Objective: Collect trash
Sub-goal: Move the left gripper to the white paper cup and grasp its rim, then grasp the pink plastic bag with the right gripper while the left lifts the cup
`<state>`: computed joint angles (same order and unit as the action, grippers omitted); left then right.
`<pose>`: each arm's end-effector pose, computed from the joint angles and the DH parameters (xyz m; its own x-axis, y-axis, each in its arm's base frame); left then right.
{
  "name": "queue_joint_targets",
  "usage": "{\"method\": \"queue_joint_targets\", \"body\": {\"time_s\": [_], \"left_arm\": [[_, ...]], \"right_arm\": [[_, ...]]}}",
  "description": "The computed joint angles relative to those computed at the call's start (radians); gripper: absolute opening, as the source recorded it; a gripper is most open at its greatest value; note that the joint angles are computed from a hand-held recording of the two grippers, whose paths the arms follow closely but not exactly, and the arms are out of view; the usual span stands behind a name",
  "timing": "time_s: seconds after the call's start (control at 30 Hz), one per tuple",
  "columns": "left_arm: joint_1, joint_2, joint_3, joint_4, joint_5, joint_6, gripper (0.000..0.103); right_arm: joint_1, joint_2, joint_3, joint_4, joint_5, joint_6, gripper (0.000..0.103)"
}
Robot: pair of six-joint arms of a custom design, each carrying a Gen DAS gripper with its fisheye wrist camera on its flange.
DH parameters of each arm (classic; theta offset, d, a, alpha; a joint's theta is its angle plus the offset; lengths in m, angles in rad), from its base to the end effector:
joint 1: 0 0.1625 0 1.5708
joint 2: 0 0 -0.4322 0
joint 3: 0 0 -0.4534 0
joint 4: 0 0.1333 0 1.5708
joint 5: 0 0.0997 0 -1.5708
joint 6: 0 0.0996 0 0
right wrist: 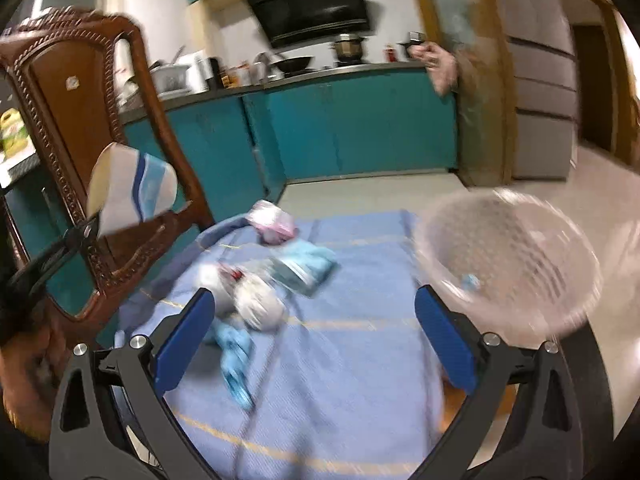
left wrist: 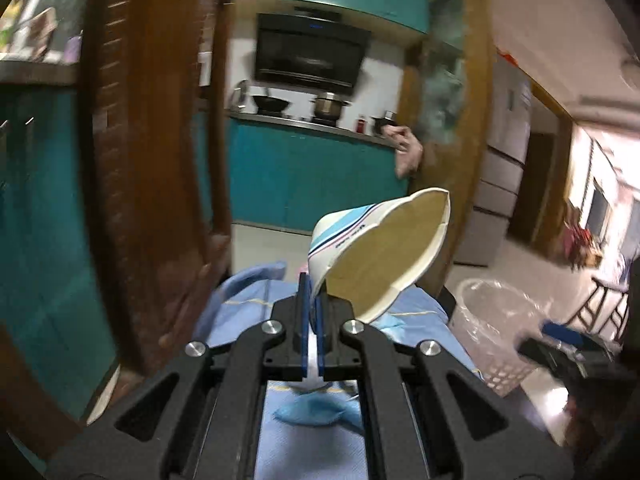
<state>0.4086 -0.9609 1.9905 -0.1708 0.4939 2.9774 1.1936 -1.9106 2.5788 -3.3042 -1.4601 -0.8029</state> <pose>-0.3128 -0.3762 0.0273 -0.8202 0.1545 -0.5508 0.5683 0.3305 -0.7535 0.0065 -0.3755 0.3284 -0.7949 -0.1321 0.5922 -0.5664 0.5115 -0.6462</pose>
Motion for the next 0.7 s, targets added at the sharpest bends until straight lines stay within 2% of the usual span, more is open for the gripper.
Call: {"method": "queue_joint_targets", "body": {"time_s": [0.07,0.13,0.17,0.23,0.33,0.4,0.47,0.5,0.53,0.57,0.6,0.63,0.7], "left_arm": [[-0.002,-0.019,0.022,0.000,-0.002,-0.030,0.003],[-0.006,-0.050,0.047,-0.031,-0.006,0.000,0.003],[-0.008,-0.068,0.064,-0.063,-0.009,0.030,0.003],[-0.006,-0.094,0.090,-0.101,-0.002,0.055,0.003],[0.004,-0.099,0.095,-0.091,0.007,0.054,0.003],[0.021,-0.105,0.096,-0.079,0.024,0.035,0.003],[0.030,-0.109,0.098,-0.065,0.039,0.020,0.003],[0.031,-0.108,0.096,-0.061,0.039,0.021,0.003],[0.035,-0.107,0.094,-0.057,0.042,0.025,0.004],[0.040,-0.106,0.092,-0.052,0.048,0.025,0.004],[0.044,-0.104,0.087,-0.044,0.051,0.019,0.004],[0.046,-0.097,0.076,-0.039,0.055,0.015,0.004],[0.052,-0.094,0.068,-0.032,0.065,0.010,0.004]], "right_arm": [[0.119,0.158,-0.094,-0.031,-0.127,-0.001,0.098],[0.226,0.345,-0.244,0.041,-0.288,0.023,0.098],[0.253,0.425,-0.307,0.053,-0.335,0.040,0.098],[0.296,0.566,-0.428,0.091,-0.437,0.049,0.098],[0.339,0.740,-0.603,0.161,-0.549,0.046,0.098],[0.354,0.840,-0.711,0.255,-0.637,0.054,0.098],[0.366,0.928,-0.791,0.241,-0.707,0.020,0.098],[0.365,0.947,-0.814,0.258,-0.725,0.029,0.097],[0.359,0.963,-0.840,0.318,-0.739,0.072,0.092],[0.354,0.965,-0.863,0.400,-0.749,0.130,0.060],[0.349,0.955,-0.866,0.440,-0.736,0.172,0.047],[0.344,0.933,-0.853,0.459,-0.703,0.194,0.045],[0.349,0.875,-0.790,0.420,-0.664,0.149,0.040]]}}
